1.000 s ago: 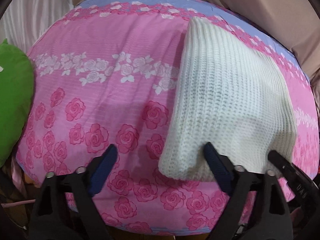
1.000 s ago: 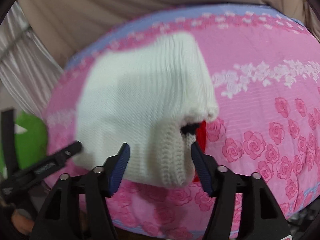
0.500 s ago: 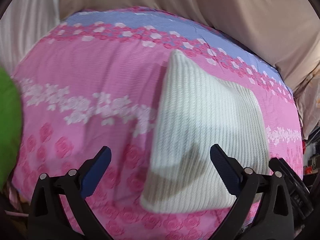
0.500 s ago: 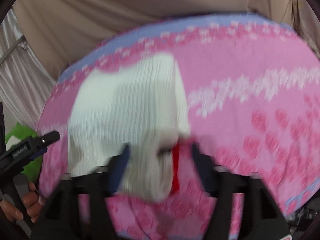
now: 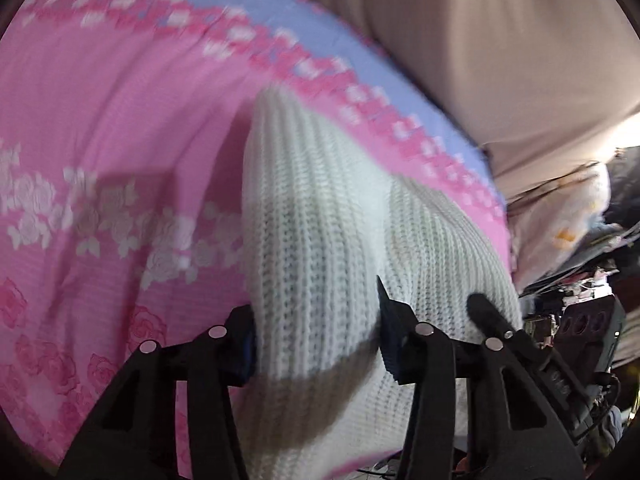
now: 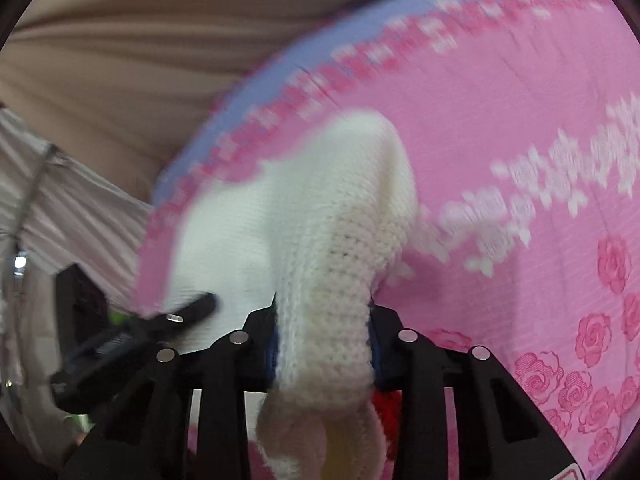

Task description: Fold small clothes

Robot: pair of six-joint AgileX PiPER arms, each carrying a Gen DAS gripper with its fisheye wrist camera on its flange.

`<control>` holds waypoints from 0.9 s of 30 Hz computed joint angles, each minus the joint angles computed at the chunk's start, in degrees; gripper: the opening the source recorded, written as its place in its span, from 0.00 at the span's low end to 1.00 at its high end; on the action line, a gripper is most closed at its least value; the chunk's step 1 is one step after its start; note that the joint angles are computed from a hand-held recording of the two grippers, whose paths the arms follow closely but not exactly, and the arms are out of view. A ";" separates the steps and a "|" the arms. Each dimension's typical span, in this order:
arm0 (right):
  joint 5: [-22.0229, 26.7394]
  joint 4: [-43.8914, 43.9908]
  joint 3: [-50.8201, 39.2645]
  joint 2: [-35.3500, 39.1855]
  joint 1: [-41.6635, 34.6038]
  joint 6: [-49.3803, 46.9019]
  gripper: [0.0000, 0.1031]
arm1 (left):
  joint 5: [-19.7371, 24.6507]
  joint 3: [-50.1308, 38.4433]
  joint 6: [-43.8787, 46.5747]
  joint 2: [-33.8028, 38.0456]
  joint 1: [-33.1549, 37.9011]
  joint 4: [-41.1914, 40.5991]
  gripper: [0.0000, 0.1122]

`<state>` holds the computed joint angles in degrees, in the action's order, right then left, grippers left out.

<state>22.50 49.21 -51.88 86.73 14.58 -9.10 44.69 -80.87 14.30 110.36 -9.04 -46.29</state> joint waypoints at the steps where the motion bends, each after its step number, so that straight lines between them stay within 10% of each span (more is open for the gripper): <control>1: 0.17 -5.73 -1.83 -2.72 1.00 4.59 0.30 | 0.80 -0.54 0.40 -1.42 0.39 -0.39 0.40; 8: 4.95 -33.20 -17.14 -11.00 5.90 24.52 0.31 | 6.71 -11.32 0.59 -9.51 4.42 2.09 0.50; 11: 3.98 -41.54 -16.97 -7.66 6.79 30.02 0.42 | 1.58 -9.73 -1.33 -7.63 2.62 10.55 0.74; 14: 0.62 -51.69 -14.22 1.27 5.93 38.02 0.51 | -7.14 -5.66 -10.48 -2.22 -1.15 27.74 0.70; 17: 1.79 -49.79 -10.99 5.36 5.34 40.78 0.20 | -9.48 -0.16 -23.01 -1.93 -3.33 41.77 0.62; 21: -1.37 -59.90 -6.21 0.37 9.76 49.86 0.19 | -15.22 8.54 -31.15 -5.92 -3.89 46.99 0.67; 27: 2.20 -65.34 -11.49 18.93 12.04 48.82 0.03 | -12.60 7.11 -44.01 0.70 -7.83 61.99 0.67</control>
